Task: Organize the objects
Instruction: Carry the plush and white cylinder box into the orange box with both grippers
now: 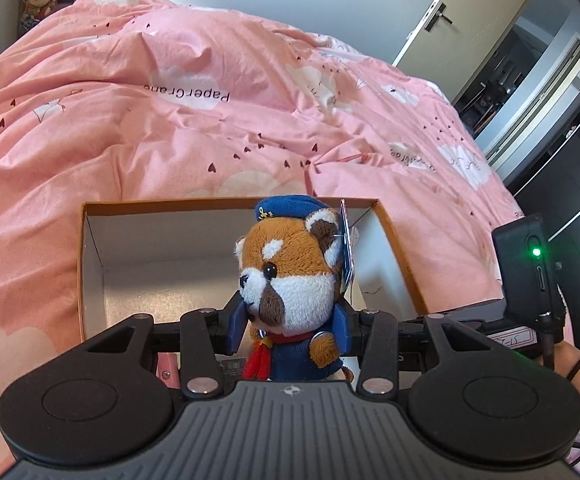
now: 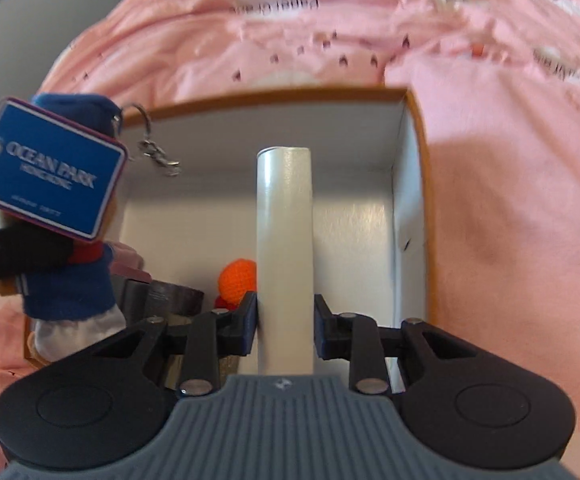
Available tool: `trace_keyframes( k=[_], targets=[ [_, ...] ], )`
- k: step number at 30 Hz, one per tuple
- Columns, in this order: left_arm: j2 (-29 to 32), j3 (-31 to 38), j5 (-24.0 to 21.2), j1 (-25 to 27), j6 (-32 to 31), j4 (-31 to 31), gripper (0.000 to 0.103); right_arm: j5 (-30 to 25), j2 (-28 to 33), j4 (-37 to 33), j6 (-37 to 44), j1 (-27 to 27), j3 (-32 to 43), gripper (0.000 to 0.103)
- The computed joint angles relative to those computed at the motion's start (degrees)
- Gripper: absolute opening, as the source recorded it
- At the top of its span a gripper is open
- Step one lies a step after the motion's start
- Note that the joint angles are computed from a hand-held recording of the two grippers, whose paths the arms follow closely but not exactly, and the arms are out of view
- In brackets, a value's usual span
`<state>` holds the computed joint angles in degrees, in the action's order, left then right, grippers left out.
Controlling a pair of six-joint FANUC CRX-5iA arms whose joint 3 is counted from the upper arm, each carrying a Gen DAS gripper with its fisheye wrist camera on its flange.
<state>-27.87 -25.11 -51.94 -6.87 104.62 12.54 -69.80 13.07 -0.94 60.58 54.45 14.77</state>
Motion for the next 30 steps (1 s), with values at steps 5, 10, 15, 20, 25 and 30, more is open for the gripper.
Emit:
trace_keyframes(
  k=[5, 10, 15, 20, 25, 30],
  targets=[
    [1.2, -0.4, 0.8, 0.3, 0.2, -0.3, 0.049, 0.4, 1.6, -0.9, -1.7, -0.5, 0.0, 0.03],
    [2.5, -0.1, 1.3, 0.1, 0.5, -0.8, 0.049, 0.1, 2.7, -1.5, -1.0, -0.9, -0.1, 0.03],
    [3.2, 0.0, 1.5, -0.2, 0.5, -1.0, 0.049, -0.1, 2.6, 0.6, 0.7, 0.1, -0.8, 0.03],
    [3.4, 0.2, 1.3, -0.6, 0.8, -1.2, 0.049, 1.4, 0.7, 7.2, 1.4, 2.6, -3.2, 0.036],
    [3.8, 0.9, 1.1, -1.2, 1.3, -1.8, 0.049, 1.5, 0.2, 12.9, 4.3, 4.4, -4.7, 0.032],
    [3.8, 1.0, 1.0, -1.2, 1.5, -2.0, 0.049, 1.0, 0.4, 15.6, 5.4, 5.3, -5.8, 0.021]
  ],
)
